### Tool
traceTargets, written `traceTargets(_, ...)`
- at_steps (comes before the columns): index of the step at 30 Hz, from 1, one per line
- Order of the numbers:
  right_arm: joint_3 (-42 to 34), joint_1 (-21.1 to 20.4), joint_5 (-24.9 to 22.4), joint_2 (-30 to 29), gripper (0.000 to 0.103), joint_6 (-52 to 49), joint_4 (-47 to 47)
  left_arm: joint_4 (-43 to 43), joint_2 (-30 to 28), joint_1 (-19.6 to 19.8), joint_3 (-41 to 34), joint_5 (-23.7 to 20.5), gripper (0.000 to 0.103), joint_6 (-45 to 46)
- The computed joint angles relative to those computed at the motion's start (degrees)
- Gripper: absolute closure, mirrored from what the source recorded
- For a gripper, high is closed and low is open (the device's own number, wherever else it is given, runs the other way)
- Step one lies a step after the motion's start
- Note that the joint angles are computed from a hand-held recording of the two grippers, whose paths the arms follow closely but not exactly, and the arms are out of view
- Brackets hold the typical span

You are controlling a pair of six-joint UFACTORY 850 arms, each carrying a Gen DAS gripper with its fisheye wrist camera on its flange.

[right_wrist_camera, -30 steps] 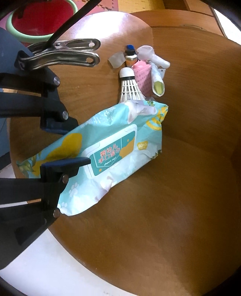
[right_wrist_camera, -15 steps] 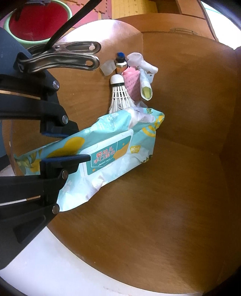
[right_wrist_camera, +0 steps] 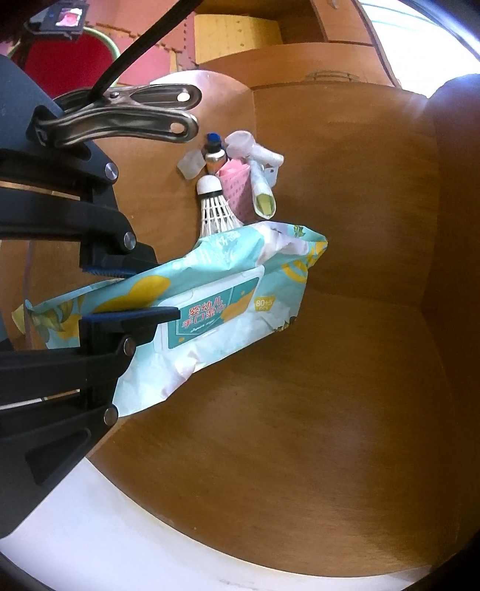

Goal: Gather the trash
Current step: 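Close the right gripper on the wet-wipes packet edge and lift it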

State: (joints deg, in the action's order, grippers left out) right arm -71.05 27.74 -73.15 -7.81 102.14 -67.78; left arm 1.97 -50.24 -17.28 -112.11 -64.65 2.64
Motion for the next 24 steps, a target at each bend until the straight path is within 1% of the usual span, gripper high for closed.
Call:
traceTargets(5,0.68,0.42,0.09,0.86,0.089,-0.52,-0.1,0.12,-0.33,0.43,-0.85,0.06,0.073,-1.91)
traceTargets(8,0.76,0.41,0.19,1.07,0.089,-0.49,-0.03,1.59,0.4,0.42,-0.49,2.75,0.073,-3.4)
traceTargets(13,0.81,0.44,0.65,1.6,0.089,0.37,-0.42,1.3,0.66,0.52,-0.29,2.92,0.073,-3.51)
traceTargets(19,2.35,1.34,1.15,3.52,0.089,2.37,-1.28,3.53,2.18,0.17,1.72,5.3,0.073,-3.91)
traceTargets(24,2.78,3.63,-1.05,4.34,0.093,3.82,-4.93,2.64,2.18,0.64,1.78,4.56,0.073,-2.99)
